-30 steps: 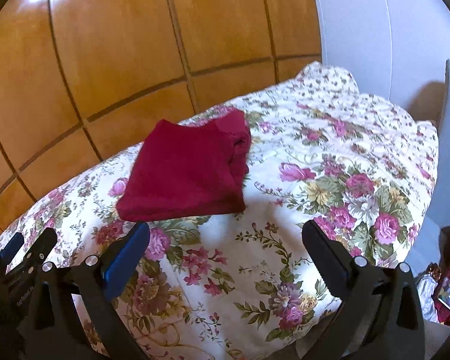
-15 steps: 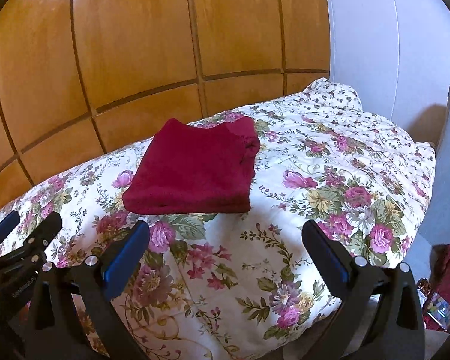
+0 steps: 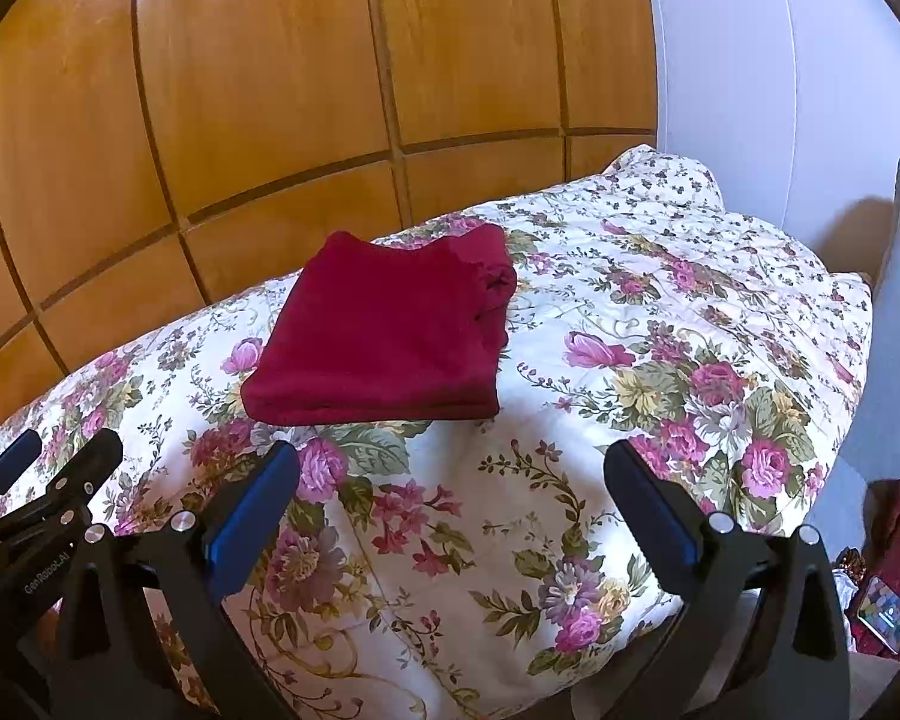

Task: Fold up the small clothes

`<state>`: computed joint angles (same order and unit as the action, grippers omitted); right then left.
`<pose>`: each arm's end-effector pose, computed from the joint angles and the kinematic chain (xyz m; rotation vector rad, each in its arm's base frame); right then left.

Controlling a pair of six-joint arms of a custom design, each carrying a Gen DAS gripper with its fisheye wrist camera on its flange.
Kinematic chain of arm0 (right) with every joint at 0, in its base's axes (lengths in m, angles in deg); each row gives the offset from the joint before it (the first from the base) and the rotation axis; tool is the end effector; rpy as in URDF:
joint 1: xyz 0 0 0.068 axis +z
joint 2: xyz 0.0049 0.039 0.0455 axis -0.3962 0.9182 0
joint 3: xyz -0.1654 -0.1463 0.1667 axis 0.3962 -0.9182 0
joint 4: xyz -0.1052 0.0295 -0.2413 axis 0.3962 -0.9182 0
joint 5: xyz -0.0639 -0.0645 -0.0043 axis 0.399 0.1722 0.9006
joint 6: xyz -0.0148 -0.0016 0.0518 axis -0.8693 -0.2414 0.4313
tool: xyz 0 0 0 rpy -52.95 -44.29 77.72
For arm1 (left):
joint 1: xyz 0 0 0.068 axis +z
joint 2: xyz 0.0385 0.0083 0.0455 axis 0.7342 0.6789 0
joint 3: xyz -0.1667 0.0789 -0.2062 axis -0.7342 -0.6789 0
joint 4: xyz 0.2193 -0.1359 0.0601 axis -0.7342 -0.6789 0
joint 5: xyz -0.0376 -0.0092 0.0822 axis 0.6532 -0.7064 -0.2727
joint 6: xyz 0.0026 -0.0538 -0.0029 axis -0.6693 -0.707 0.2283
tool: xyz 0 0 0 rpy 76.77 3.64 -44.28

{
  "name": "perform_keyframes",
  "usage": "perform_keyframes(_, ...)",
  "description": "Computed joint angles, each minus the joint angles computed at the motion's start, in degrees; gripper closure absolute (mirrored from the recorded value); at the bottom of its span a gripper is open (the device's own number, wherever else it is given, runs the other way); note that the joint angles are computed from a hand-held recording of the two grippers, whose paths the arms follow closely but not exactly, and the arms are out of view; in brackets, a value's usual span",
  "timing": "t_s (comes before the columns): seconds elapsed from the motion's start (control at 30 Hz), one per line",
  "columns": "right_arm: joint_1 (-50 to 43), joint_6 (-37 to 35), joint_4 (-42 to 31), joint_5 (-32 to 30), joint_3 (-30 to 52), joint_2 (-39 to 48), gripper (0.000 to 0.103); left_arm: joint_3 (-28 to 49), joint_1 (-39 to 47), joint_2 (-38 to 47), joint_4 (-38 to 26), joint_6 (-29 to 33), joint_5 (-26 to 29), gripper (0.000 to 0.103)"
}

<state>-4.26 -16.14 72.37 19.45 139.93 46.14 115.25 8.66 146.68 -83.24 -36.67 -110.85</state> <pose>0.3096 0.0990 0.2422 0.1278 2.2420 0.1212 0.3033 -0.2161 0.2343 -0.0353 2.1352 0.0547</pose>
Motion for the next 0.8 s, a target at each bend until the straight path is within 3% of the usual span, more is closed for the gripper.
perform_keyframes(0.8,-0.25,0.36,-0.66,-1.06,0.47,0.41,0.002,0.37,-0.18,0.57,-1.11,-0.56,0.97,0.004)
